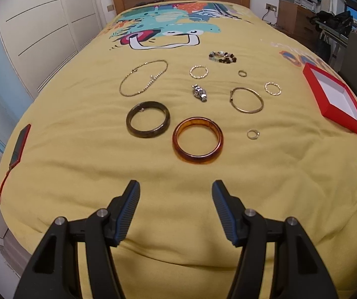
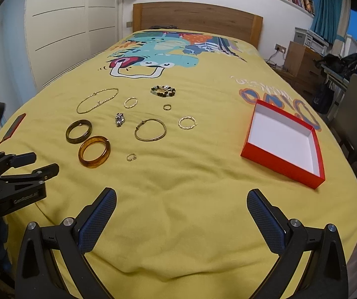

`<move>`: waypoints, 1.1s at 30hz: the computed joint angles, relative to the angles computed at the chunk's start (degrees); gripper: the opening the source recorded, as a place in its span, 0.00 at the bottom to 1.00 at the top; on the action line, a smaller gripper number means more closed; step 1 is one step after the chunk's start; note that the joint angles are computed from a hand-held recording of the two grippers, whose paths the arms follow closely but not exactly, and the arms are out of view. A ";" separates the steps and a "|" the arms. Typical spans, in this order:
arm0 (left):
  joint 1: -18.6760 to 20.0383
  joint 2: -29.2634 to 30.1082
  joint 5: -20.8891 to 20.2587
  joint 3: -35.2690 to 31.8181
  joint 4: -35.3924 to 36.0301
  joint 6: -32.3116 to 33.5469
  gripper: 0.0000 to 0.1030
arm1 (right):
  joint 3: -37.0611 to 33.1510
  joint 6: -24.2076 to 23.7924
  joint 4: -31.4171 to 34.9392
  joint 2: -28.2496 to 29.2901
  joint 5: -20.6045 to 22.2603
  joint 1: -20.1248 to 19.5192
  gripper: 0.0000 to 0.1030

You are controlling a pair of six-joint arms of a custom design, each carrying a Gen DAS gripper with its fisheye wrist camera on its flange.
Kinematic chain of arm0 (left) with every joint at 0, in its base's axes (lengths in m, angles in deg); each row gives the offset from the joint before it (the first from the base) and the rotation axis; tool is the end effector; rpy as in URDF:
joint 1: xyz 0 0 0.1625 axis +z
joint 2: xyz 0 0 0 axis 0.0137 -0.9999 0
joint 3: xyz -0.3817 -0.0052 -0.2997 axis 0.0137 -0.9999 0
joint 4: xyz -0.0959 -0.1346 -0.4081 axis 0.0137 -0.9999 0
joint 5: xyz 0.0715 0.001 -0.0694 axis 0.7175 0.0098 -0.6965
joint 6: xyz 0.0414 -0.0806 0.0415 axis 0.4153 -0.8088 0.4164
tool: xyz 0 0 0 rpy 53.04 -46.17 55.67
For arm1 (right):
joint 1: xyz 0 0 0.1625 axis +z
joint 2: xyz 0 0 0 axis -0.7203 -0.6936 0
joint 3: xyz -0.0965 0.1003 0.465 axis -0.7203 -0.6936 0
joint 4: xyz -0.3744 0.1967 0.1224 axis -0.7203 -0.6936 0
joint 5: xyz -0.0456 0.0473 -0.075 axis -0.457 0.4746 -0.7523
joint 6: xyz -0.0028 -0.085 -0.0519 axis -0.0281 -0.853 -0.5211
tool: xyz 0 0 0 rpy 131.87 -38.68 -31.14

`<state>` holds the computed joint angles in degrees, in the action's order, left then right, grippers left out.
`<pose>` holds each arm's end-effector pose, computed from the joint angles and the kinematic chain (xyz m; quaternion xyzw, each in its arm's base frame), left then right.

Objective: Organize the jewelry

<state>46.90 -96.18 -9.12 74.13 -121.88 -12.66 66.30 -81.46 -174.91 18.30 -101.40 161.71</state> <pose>-0.2591 -0.5879 0.1774 0.3056 0.8684 -0.2000 0.3354 0.2739 -0.4694 0.2052 0.0380 -0.8152 0.3800 0.4354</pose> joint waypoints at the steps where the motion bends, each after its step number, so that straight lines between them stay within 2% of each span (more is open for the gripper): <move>1: -0.07 0.05 0.18 0.10 -0.21 -0.01 0.56 | 0.08 -0.30 -0.34 0.01 -0.11 0.10 0.99; 6: -0.53 0.53 2.22 0.65 -0.69 -0.34 0.57 | 1.07 -0.98 -2.37 -0.33 0.69 0.03 0.99; 17: -1.49 0.53 3.90 1.59 -2.61 0.32 0.56 | 2.24 -3.02 -6.67 -0.66 3.42 -0.90 0.99; 33: 0.23 0.04 5.33 0.11 0.33 -3.07 0.57 | 1.00 -6.64 -5.50 -0.55 9.83 -3.79 0.99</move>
<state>47.12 -96.14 -3.79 74.24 -121.55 -15.73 67.31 -88.10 -180.41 17.75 -91.57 157.91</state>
